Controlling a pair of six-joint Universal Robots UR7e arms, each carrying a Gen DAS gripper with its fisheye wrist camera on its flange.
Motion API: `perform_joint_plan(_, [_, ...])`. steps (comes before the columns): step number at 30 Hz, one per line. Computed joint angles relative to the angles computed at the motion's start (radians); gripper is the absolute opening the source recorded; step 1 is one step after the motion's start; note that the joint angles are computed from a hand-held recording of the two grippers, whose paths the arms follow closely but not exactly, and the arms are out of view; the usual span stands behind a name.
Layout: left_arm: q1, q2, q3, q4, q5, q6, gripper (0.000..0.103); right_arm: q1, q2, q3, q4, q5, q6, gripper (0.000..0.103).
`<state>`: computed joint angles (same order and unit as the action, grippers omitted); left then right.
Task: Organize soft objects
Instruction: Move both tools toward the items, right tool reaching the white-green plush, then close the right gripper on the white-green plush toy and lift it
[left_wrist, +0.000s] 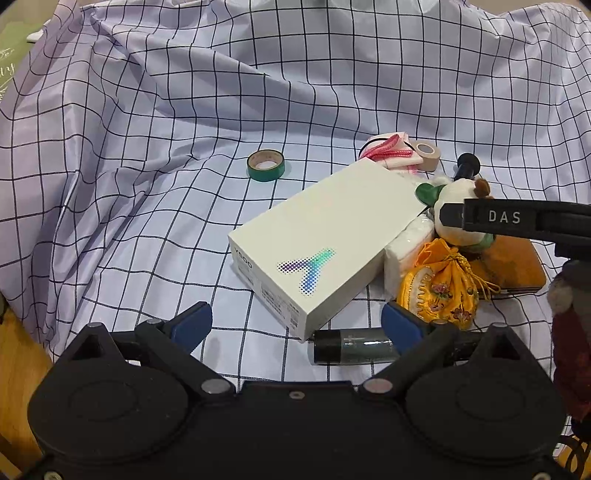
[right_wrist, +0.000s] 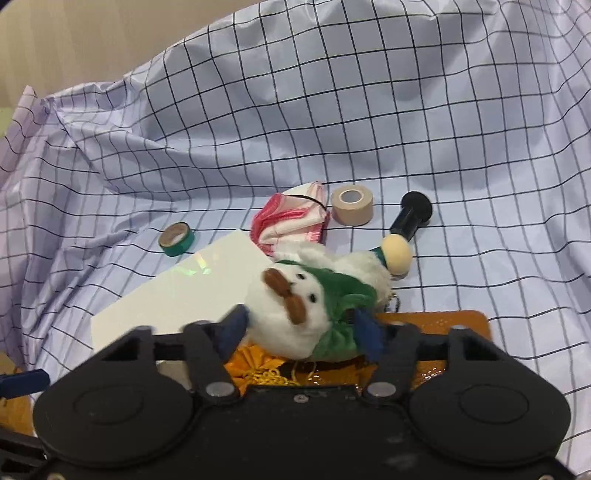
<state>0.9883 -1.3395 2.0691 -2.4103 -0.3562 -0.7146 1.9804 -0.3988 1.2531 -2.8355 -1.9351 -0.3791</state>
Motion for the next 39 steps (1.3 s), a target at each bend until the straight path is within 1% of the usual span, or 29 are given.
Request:
perform_joint_plan(1, [-0.002,-0.001,0.001,0.001,0.001,-0.001,0.096,0.001,-0.003,0.004,0.0,0.004,-0.002,0.047])
perform_joint_plan(2, [-0.004,-0.001,0.003,0.002,0.001,-0.002,0.096,0.004,-0.004,0.01,-0.016,0.002,-0.013,0.045])
perform_joint_plan(5, [-0.01,-0.004,0.008,0.006,-0.002,-0.004,0.096,0.008,-0.014,0.029,-0.048,0.007,-0.039,0.044])
perform_joint_plan(12, [-0.023,-0.014,0.03,0.025,-0.014,-0.027,0.096,0.01,-0.069,0.092,-0.111,0.045,-0.044,0.041])
perform_joint_plan(16, [-0.026,-0.013,0.033,0.048,-0.027,-0.047,0.096,0.005,-0.107,0.133,-0.144,0.071,-0.046,0.04])
perform_joint_plan(18, [-0.026,-0.009,0.032,0.054,-0.035,-0.051,0.096,0.003,-0.124,0.153,-0.157,0.073,-0.049,0.04])
perform_joint_plan(21, [-0.027,0.0,0.031,0.049,-0.041,-0.047,0.096,0.0,-0.147,0.181,-0.17,0.06,-0.059,0.04])
perform_joint_plan(26, [-0.021,0.024,0.022,0.041,-0.046,-0.042,0.096,0.003,-0.135,0.183,-0.168,-0.04,-0.098,0.04])
perform_joint_plan(28, [-0.018,0.031,0.019,0.041,-0.048,-0.044,0.096,0.003,-0.119,0.175,-0.169,-0.08,-0.116,0.042])
perform_joint_plan(30, [-0.014,0.035,0.018,0.039,-0.052,-0.042,0.096,-0.001,-0.106,0.17,-0.177,-0.095,-0.124,0.043])
perform_joint_plan(31, [-0.013,0.037,0.018,0.038,-0.052,-0.042,0.096,-0.002,-0.099,0.168,-0.189,-0.101,-0.129,0.046])
perform_joint_plan(33, [-0.009,0.042,0.015,0.043,-0.051,-0.047,0.096,-0.003,-0.084,0.162,-0.216,-0.107,-0.148,0.057])
perform_joint_plan(35, [-0.002,0.046,0.012,0.039,-0.053,-0.051,0.096,-0.002,-0.067,0.153,-0.247,-0.118,-0.17,0.058])
perform_joint_plan(39, [0.013,0.06,0.006,0.012,-0.058,-0.045,0.096,0.0,-0.043,0.14,-0.289,-0.128,-0.214,0.065])
